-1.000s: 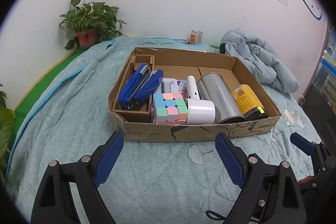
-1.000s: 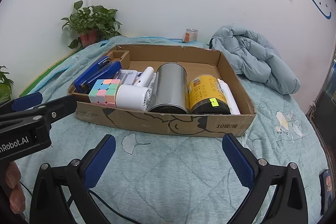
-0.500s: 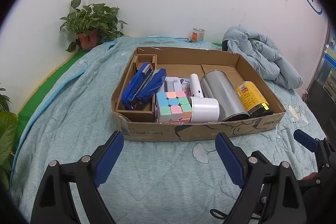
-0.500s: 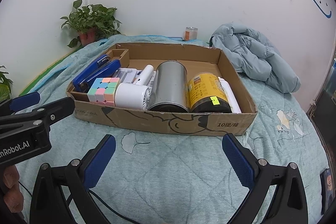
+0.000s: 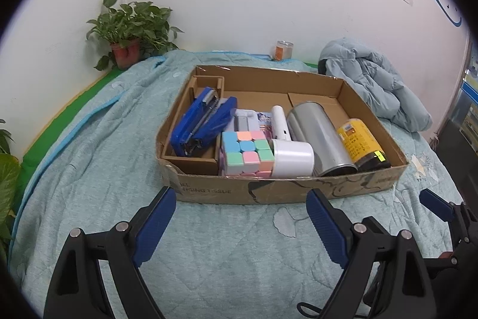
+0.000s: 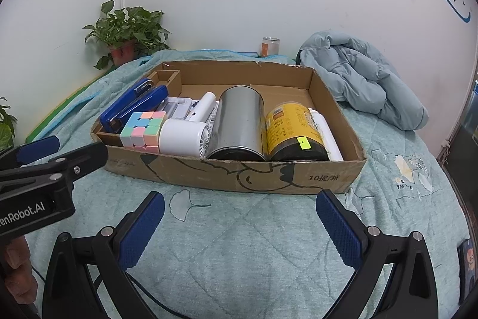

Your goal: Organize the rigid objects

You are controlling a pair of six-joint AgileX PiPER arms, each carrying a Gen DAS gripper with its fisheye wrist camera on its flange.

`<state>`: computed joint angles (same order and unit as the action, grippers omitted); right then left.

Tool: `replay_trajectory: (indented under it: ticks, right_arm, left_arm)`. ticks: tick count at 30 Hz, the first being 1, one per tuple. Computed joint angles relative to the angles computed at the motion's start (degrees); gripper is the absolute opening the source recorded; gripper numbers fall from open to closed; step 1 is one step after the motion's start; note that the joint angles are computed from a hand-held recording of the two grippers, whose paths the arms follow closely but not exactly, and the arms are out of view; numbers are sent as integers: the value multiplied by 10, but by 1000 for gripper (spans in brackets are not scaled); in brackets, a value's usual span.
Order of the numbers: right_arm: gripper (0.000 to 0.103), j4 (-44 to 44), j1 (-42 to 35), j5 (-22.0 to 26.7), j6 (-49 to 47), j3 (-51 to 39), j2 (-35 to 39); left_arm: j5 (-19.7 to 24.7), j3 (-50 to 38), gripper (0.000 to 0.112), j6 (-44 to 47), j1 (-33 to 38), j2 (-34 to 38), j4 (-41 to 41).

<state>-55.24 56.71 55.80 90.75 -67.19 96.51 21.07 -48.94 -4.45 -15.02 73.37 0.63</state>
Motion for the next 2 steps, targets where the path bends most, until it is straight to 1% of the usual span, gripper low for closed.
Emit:
replay_trajectory:
  ticks: [2]
  right_arm:
    - [102, -3, 0, 2, 5, 1, 1]
  left_arm:
    - [1, -2, 89, 10, 3, 1, -5]
